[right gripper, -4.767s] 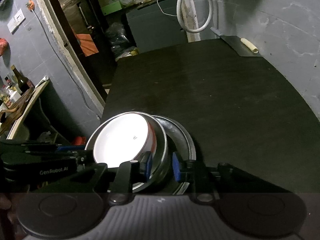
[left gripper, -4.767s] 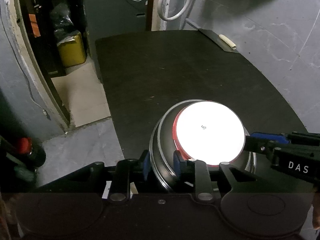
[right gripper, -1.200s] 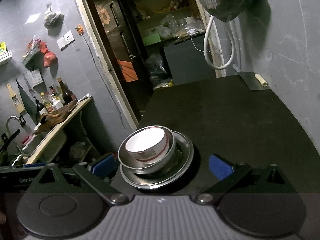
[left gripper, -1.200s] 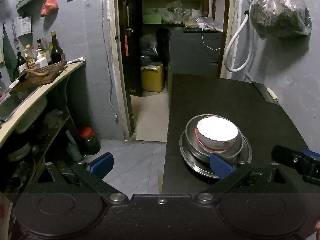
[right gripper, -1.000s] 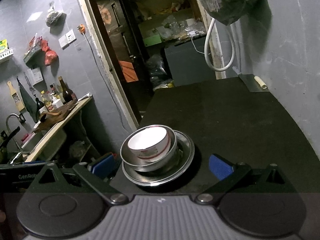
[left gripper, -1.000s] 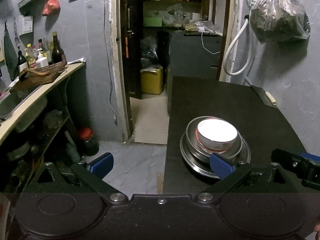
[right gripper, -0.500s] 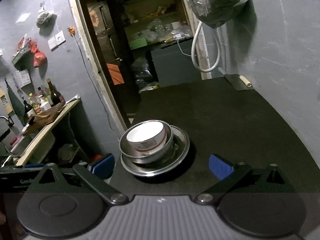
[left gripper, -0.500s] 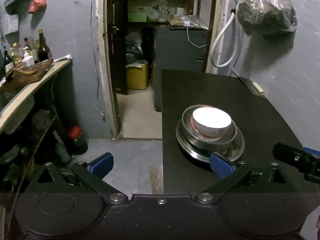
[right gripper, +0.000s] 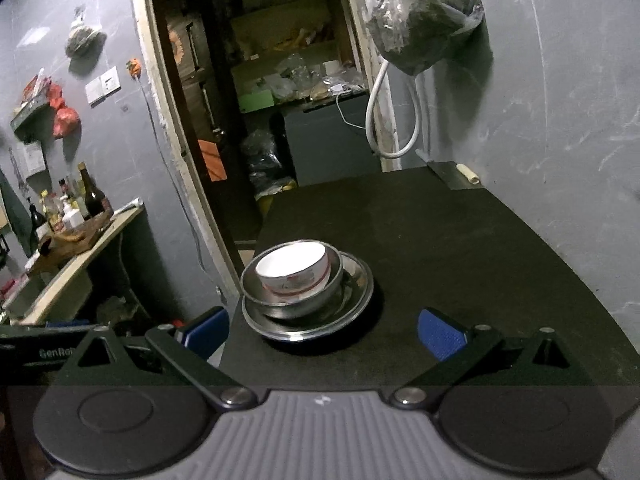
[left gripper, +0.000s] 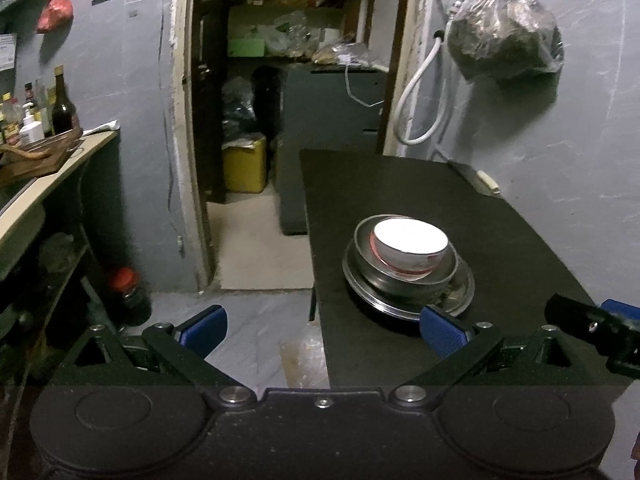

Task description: Organize plates and bowls

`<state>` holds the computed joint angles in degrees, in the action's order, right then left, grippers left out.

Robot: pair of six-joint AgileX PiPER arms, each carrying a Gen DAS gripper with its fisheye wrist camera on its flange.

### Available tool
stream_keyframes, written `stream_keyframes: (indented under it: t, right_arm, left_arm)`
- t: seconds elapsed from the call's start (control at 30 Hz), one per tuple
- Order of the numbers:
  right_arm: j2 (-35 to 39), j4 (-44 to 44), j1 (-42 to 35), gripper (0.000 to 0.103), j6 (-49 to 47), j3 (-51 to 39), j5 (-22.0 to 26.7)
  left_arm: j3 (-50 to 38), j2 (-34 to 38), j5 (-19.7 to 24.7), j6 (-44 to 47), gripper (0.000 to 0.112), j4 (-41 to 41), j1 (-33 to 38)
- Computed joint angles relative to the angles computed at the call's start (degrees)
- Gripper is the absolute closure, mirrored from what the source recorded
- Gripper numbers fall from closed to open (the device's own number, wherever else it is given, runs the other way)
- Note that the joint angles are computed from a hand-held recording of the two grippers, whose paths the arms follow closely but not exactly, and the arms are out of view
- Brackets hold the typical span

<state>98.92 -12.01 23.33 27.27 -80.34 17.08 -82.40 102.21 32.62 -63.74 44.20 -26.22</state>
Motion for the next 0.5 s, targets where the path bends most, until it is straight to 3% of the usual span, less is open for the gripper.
stream_keyframes:
  t: [0.5]
  right_arm:
    - [-5.33, -27.24, 5.41, 0.000, 27.77, 8.63, 1.83]
  left_arm:
    - [13.01, -6.61, -9.96, -3.68, 0.010, 4.49, 1.61]
